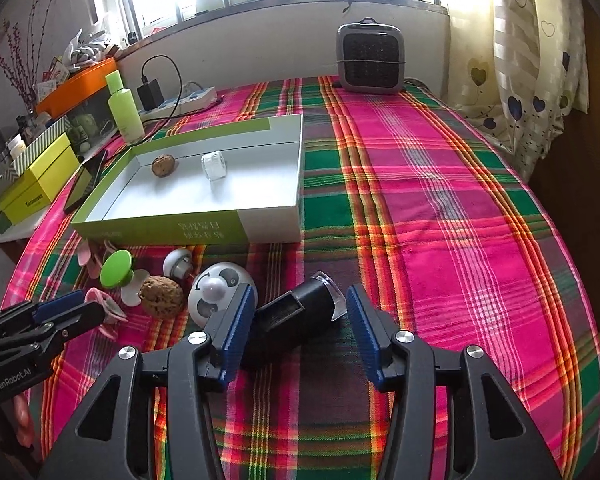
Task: Organize objects
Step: 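Withdraw both grippers from the box toward the remaining objects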
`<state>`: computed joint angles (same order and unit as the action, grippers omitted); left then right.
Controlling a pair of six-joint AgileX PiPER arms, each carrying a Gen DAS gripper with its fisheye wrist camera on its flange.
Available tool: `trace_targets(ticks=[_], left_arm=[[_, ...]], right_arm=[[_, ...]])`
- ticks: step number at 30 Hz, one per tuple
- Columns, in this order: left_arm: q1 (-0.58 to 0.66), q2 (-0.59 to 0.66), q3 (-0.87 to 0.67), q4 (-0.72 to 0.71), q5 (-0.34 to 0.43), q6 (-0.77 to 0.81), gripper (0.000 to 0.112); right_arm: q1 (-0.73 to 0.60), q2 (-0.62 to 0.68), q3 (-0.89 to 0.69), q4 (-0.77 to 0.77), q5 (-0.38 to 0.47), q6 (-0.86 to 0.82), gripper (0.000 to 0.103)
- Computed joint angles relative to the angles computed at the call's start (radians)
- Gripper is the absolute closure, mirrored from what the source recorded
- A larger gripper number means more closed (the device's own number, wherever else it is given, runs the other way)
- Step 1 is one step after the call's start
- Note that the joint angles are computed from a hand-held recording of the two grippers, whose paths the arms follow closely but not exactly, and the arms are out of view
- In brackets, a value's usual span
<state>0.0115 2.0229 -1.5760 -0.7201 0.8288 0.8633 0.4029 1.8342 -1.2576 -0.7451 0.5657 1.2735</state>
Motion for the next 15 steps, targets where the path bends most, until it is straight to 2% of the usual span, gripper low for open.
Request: trace_targets(ticks=[3,8,15], left_arm=[[0.0,-0.005,0.007,-0.004,0.003,0.004,0.072],[0.002,-0.007,0.014,-0.015,0.014,0.009,0.072],[0.0,-0.01,0.019,-0.015,0.028,0.012,0.072]], right_arm=[[0.008,0.004,-0.007,0.008,0.013,0.001,0.054],[0.006,0.003,0.006,0.049,-0.022,-0.029,0.054],[0.026,-0.021,0.03,0.036,0.018,-0.029,0.054]])
